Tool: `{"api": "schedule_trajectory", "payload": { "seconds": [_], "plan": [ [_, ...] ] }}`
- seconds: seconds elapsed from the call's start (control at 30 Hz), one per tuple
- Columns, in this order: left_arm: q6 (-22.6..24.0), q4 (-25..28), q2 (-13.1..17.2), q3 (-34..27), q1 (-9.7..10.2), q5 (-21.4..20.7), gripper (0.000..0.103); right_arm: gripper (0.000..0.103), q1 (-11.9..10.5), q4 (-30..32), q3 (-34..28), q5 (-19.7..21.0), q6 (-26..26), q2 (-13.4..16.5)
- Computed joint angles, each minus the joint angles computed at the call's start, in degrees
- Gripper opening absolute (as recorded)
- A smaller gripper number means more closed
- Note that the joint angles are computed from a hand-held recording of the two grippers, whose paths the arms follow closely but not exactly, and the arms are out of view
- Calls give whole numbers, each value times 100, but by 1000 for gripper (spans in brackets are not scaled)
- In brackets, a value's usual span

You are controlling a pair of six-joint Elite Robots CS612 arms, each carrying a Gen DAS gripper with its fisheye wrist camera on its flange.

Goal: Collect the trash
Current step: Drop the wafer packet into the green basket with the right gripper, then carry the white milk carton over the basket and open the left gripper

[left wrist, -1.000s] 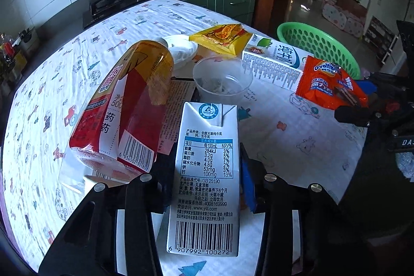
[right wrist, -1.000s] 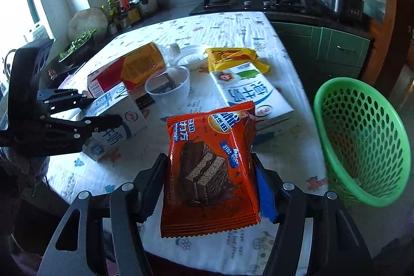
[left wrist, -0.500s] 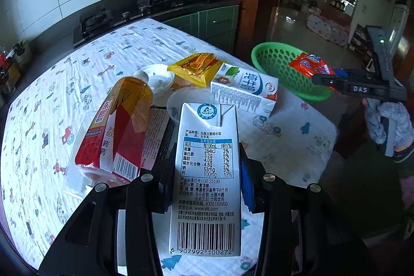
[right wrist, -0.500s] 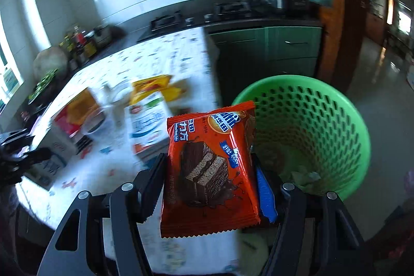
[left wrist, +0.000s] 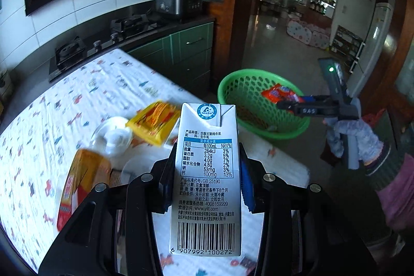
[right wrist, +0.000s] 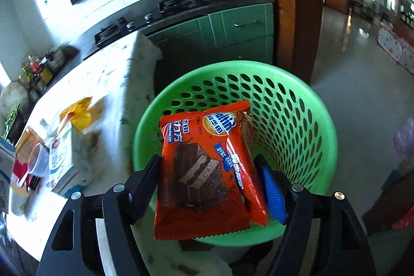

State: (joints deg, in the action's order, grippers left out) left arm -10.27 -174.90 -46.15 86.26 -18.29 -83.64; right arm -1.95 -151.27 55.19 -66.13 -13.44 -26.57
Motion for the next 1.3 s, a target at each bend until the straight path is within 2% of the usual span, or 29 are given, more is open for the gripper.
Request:
{"api": "schedule_trajectory", "payload": {
  "seconds": [0.1,0.43,0.57,0.93,1.2,1.23,1.3],
  "plan": [
    [94,134,124,-301,-28,-85,41,80,-21,77,-187,-57,139,116],
    [303,719,742,-1566,-147,-462,41,85,-115,49,-513,-201,237,330],
    [319,1025,1035,-2099,-181,-606,41,85,-190,-122,-394,-145,238,276],
    [163,2403,1998,-3810,-274,-975,41,89,-411,-887,277,47,363,-43],
    [4,3258,2614,-4864,-324,-1048,42,89,-544,-1151,572,122,506,-149],
    [-24,3303,2653,-4923,-328,-1052,43,89,-553,-1156,594,126,523,-156],
    [-55,3428,2718,-5033,-342,-1078,61,89,-561,-1154,616,128,577,-154]
  ]
}}
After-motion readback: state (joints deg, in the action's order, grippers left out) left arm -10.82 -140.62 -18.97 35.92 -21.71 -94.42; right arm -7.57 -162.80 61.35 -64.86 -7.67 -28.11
